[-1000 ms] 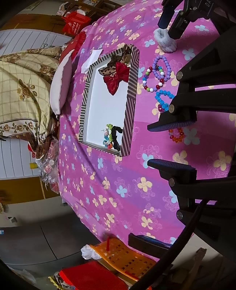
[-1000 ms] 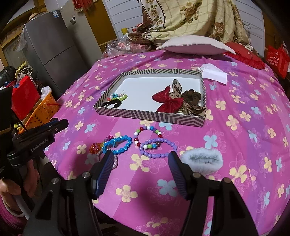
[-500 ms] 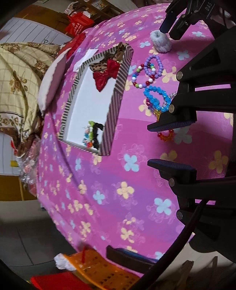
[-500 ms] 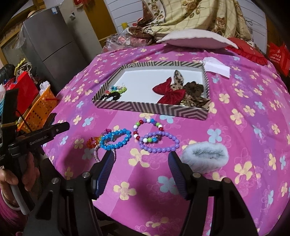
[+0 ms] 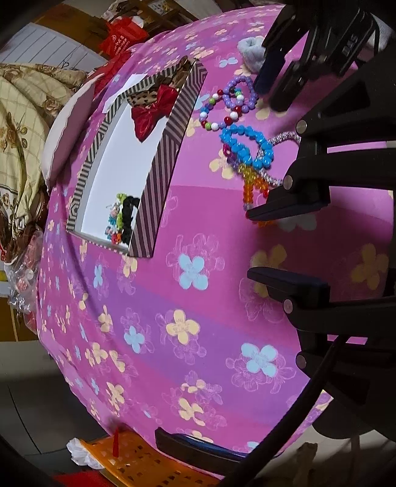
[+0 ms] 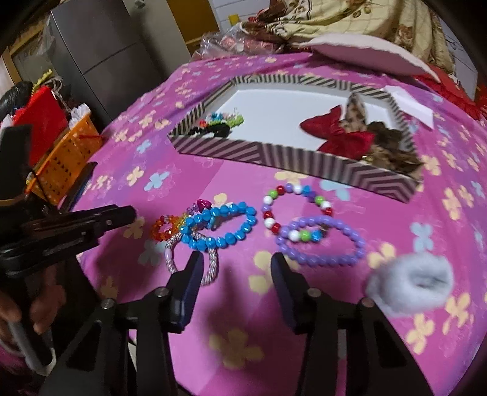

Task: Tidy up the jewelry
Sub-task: 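Grasp the rainbow bead bracelet with the left tool while the right tool grasps the blue bead bracelet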

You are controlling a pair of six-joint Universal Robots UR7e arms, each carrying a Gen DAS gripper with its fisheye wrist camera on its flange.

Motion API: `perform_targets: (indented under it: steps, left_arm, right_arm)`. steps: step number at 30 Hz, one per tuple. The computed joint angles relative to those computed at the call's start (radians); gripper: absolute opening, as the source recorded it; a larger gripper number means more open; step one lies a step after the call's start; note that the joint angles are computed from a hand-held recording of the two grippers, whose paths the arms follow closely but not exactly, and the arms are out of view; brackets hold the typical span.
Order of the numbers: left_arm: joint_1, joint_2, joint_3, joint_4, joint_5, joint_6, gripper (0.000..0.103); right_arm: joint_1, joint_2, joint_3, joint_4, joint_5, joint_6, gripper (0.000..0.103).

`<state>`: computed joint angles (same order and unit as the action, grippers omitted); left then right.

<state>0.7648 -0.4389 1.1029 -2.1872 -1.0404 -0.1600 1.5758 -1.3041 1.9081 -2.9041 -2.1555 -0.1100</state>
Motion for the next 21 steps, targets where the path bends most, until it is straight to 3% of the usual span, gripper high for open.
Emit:
perform_targets:
  steps: [6, 10, 13, 21]
  left_arm:
    - [0.012, 0.007, -0.015, 0.017, 0.006, -0.009, 0.049]
    - [0.014, 0.009, -0.020, 0.022, 0.001, -0.010, 0.049]
    - [0.014, 0.011, -0.025, 0.019, -0.009, 0.004, 0.049]
    - [0.001, 0.034, -0.044, 0.022, -0.072, 0.063, 0.052]
  right_arm:
    - [-0.008, 0.091, -0.071, -0.023, -0.052, -0.013, 0.043]
    - [0.002, 0.118, -0.087, -0.037, -0.126, -0.078, 0.038]
    - [-0.003, 0.088, -0.052, -0.047, -0.137, -0.113, 0.036]
    - [-0.026, -0.009, 0.024, -0.019, -0.143, -0.075, 0.036]
